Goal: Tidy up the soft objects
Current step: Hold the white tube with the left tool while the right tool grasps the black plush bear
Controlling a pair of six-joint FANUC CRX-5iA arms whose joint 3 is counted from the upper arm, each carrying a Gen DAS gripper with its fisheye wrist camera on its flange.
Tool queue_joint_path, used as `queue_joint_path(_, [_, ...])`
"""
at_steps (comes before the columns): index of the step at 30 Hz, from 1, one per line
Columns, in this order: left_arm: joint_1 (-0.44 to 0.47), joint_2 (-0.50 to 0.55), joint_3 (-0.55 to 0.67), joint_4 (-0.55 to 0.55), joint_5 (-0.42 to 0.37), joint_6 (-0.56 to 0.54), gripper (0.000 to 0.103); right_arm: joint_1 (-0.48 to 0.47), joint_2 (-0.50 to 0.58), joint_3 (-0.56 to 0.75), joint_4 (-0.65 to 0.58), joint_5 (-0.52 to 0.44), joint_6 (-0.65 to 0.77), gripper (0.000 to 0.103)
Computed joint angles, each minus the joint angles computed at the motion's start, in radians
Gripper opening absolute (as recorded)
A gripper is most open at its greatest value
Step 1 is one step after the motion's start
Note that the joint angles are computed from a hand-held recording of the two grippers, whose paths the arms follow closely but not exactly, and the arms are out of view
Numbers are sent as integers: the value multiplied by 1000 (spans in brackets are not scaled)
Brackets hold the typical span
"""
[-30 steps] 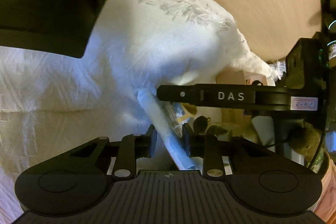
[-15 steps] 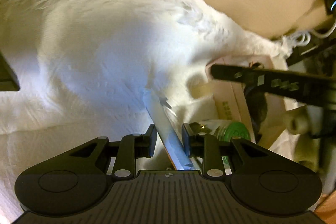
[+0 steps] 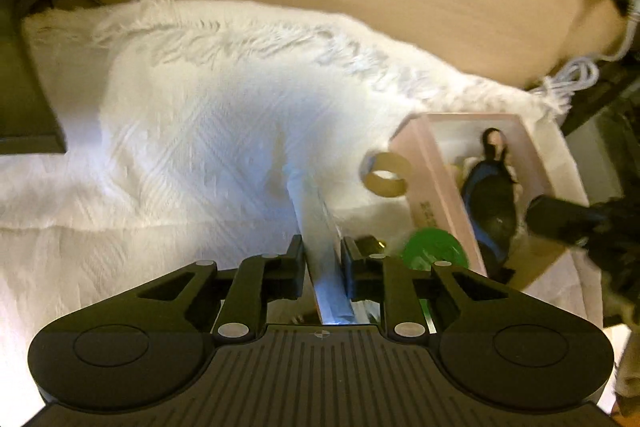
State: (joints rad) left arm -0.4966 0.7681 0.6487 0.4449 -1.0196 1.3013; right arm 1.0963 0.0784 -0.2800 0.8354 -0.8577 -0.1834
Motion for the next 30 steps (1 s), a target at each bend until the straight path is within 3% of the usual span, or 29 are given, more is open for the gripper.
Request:
queue_joint_path(2, [-3,-67,-120,40,69,-52,22,35,-2,-15,6,-38,19,17])
queue_joint_path(5, [-4,-129,-221,53,121,-72,23,64,-30,-74,1,-6,5,18])
queue_joint_path(8, [-11,-137,-229,34,111,-31,25,84,-55,-139,15,74,-21,19])
queue_joint_path(11, [-25,-143,-240,29,112,-38,28,102,-56,-184,25,144,-38,27])
queue_joint_path(13, [-31,-141,-251,52,108,-57,32,116,-34,-191,29,156,-36,32])
queue_joint_path(16, [-34,-88,-211,97,51,-13,30,128,14,-187,48,153,-36,32])
queue_joint_path(18, [-43,-73,-208,95,65,36,28,131,40,-188,70,154,-54,32])
queue_joint_path(21, [-61,-95,-254,73,155,101,28,138,71,-190,91,148,-83,36])
queue_joint_path(24, [-74,-124,-302,53,220,171,26,143,85,-206,112,162,-128,48])
queue_joint_path(27, [-90,-152,-336,3,269,262,25,149,86,-253,223,173,-240,63])
queue_joint_path(30, [-103,-194,-407,3,354,263,22,145,88,-270,273,199,-267,84])
